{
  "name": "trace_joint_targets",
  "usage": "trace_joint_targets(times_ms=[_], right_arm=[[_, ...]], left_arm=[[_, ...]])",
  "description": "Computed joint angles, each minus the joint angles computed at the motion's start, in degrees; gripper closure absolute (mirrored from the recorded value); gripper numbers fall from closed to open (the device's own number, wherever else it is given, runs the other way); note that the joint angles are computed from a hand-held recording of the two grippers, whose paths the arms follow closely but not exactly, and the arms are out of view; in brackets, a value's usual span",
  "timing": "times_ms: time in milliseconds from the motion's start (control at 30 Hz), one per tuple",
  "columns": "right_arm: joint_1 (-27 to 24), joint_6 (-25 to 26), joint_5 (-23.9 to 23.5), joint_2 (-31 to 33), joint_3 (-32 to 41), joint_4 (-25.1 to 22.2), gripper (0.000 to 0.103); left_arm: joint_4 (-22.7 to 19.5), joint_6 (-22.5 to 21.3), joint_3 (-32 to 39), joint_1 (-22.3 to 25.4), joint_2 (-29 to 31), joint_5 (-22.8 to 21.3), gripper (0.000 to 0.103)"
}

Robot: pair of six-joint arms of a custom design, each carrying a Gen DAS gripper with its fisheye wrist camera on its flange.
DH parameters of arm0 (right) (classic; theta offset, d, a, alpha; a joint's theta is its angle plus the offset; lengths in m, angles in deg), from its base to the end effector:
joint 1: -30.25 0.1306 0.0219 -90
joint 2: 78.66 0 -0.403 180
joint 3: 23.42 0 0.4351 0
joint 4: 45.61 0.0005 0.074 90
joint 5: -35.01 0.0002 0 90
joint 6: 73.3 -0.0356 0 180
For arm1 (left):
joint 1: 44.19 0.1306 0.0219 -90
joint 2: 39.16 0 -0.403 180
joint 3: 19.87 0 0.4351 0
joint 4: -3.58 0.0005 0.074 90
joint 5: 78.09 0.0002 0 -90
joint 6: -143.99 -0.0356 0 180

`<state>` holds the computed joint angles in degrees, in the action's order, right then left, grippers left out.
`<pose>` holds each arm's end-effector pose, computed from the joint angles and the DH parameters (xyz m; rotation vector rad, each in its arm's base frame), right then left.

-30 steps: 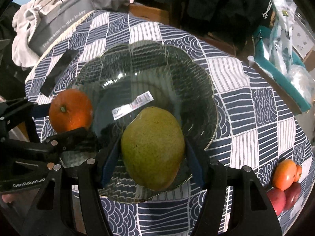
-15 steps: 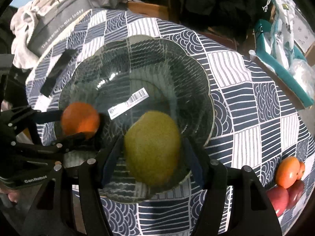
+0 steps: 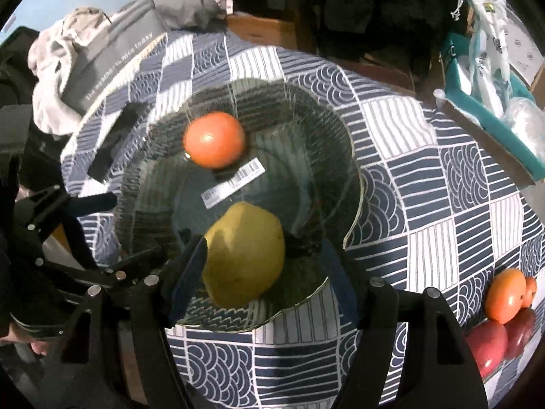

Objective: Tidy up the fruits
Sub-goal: 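Lower the orange and mango into the glass bowl and open both tools, then move both tools back over the remaining fruit cluster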

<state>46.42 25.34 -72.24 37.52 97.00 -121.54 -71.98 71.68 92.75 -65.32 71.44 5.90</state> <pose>0.6381 0.1955 0.4218 -0.6704 2.7283 0.4548 0.5882 -0.2239 0.4182 0.0636 2.8356 0.0041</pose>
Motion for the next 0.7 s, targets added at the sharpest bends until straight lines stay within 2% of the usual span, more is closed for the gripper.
trace_joint_targets(times_ms=[300,700], right_arm=[[-1.3,-1.5,2.3,-3.5,-0.9,3.5,0.032],[-5.5,-2.9,6.0,-9.7,-4.5,5.6,0.027]], left_arm=[[1.1,-1.6,2.7,-1.7,-0.3,-1.0,0.019],[1.2,-0.9,7.5,-4.6,0.6,3.0,0.019]])
